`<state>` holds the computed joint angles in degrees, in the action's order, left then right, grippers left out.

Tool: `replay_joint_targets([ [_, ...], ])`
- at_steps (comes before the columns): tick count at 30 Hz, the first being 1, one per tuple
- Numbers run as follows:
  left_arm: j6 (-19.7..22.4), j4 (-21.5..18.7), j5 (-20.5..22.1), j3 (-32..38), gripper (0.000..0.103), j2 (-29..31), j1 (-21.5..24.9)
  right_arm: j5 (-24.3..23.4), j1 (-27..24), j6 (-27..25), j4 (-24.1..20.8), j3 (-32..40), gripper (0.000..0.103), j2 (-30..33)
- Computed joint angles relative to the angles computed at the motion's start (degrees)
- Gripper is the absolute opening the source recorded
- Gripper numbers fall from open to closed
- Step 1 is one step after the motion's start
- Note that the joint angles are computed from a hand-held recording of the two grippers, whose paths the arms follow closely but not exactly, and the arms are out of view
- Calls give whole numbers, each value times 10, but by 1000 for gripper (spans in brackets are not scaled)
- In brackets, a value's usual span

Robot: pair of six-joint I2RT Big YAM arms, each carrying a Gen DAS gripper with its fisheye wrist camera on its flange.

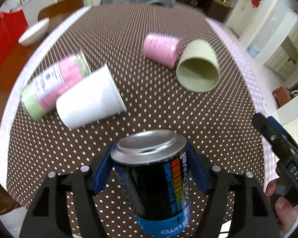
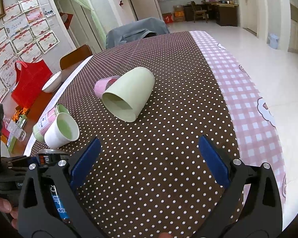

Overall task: Flip cup upside down
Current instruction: 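Rotate the can in the left tool so its silver lid faces up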

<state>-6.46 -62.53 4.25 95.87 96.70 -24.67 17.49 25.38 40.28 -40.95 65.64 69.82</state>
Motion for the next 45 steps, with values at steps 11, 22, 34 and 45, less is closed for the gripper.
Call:
replay_joint_targets([
  [11, 43, 160, 5, -131, 67, -140, 11, 119, 76, 47, -39, -10, 97, -39],
  [22, 124, 258, 12, -240, 67, -239, 14, 232, 151, 118, -62, -38, 97, -66],
  [34, 134, 315, 20, -305, 67, -247, 2, 284, 208, 145, -64, -56, 97, -78],
  [45, 159, 303, -28, -302, 74, -241, -21, 302, 226, 168, -69, -69, 97, -95],
])
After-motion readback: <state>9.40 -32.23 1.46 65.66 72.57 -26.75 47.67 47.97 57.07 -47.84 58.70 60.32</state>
